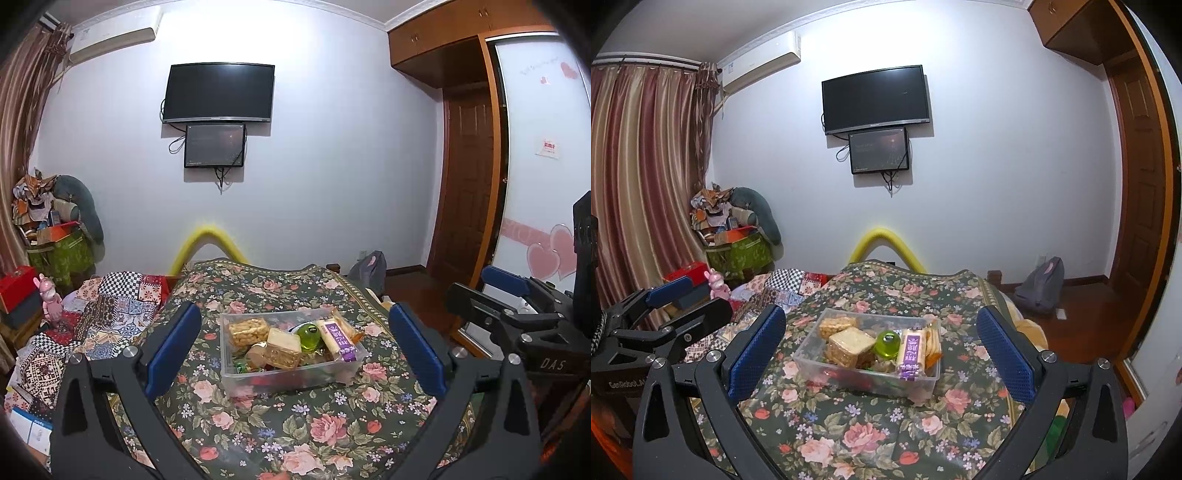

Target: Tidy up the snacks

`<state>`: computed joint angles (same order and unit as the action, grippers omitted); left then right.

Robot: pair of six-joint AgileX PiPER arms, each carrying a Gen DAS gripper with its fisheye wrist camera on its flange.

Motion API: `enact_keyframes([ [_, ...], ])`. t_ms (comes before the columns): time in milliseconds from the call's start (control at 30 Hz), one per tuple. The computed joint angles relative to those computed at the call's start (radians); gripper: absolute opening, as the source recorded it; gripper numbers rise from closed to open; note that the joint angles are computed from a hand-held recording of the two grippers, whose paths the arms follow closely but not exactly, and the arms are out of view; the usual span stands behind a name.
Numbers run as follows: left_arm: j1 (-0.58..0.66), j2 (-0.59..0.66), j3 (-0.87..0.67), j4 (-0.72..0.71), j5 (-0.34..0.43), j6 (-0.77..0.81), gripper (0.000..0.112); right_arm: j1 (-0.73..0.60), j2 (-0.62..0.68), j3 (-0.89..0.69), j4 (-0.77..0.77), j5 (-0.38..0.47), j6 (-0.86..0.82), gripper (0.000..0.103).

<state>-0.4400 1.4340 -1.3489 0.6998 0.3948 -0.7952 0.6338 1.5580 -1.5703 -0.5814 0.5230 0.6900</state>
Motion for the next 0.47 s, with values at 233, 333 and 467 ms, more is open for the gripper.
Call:
enact_keyframes([
  [233, 0.006, 0.005, -0.001, -0.033, 0.003, 0.022, 0.103, 0.008, -0.003, 0.011, -0.031, -0.011, 0.022, 0.103],
  [333, 0.008, 0.006, 0.002, -0.040, 0.001, 0.024, 0.103, 0.008, 0.000, 0.010, -0.027, -0.014, 0.021, 0.103],
  [467, 0.010, 0.006, 0.008, -0.046, -0.001, 0.031, 0.103, 0.005, 0.007, 0.004, -0.011, -0.014, 0.007, 0.103],
])
